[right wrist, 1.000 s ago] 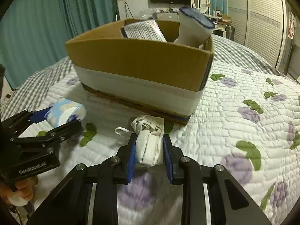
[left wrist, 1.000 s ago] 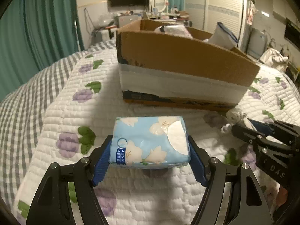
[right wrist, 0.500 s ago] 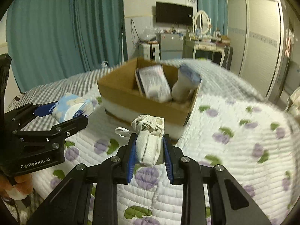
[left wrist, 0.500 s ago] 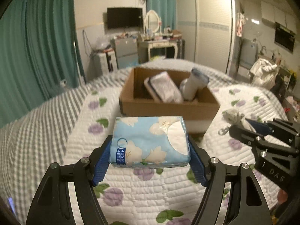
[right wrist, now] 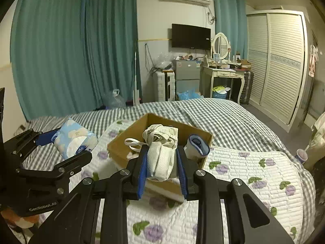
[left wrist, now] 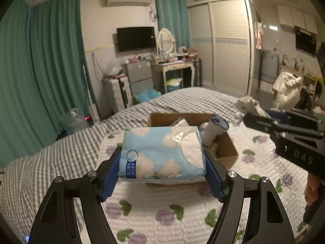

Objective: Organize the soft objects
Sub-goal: 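Carry the cloth and wipes pack into the box and open both tools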

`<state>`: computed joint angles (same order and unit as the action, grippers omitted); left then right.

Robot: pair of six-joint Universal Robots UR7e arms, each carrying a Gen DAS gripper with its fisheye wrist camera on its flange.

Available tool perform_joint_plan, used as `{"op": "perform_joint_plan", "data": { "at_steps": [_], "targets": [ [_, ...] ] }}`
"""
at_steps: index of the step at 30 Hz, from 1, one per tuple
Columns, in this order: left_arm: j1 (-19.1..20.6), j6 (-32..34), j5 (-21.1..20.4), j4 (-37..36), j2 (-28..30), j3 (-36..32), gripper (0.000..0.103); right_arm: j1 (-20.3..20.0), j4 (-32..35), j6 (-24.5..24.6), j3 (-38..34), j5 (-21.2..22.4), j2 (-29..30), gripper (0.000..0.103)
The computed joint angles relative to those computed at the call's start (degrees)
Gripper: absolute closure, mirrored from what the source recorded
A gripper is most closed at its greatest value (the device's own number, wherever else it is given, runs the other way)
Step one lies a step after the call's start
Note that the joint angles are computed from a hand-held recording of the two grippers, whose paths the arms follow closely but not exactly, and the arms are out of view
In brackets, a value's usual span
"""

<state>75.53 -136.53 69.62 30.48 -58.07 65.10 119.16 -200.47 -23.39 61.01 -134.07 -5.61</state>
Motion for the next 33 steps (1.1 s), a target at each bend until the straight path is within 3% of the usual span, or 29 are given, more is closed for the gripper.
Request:
{"op": "perform_joint_plan", "data": {
  "at_steps": [10, 15, 20, 23, 24, 26, 28, 29, 33],
  "targets": [
    [0.41, 1.16, -0.54, 4.15, 13.22, -16.58, 0.03, -4.81, 5.18, -0.89, -9.4, 3.87, 3.33, 0.076],
    [1.11, 2.49, -1.32, 7.39, 21.32, -27.02, 0.03, -6.69, 10.55, -3.48, -20.41, 4.91, 7.6, 0.076],
    [1.91, 2.46, -2.79, 13.57, 30.21, -40.59, 0.03, -8.93, 20.21, -0.95, -32.88, 6.13, 12.45, 0.076],
    [2.66, 1.43, -1.6, 18.17, 34.07, -47.64, 0.03, -9.84, 24.99, -0.97, -40.6, 6.7, 16.0, 0.076],
    [2.74, 1.37, -0.99, 18.37, 34.26, -47.92, 0.029, -10.06, 25.86, -1.01, -42.42, 6.79, 16.9, 0.076],
    [2.76, 2.2, -0.18, 13.82, 31.26, -41.79, 0.028, -10.49, 27.83, 0.0, -45.54, 6.94, 18.34, 0.068],
    [2.76, 3.08, 0.81, 9.68, 28.28, -35.84, 0.023, -10.74, 28.11, 1.21, -46.19, 7.06, 18.63, 0.032],
    [2.71, 3.23, 1.04, 9.35, 27.74, -34.86, 0.019, -10.73, 28.01, 1.24, -47.39, 6.87, 19.28, 0.029],
    [1.59, 3.6, -1.1, 5.81, 24.31, -29.56, 0.018, -9.84, 24.21, 0.88, -43.05, 5.24, 17.07, 0.029]
  ]
}}
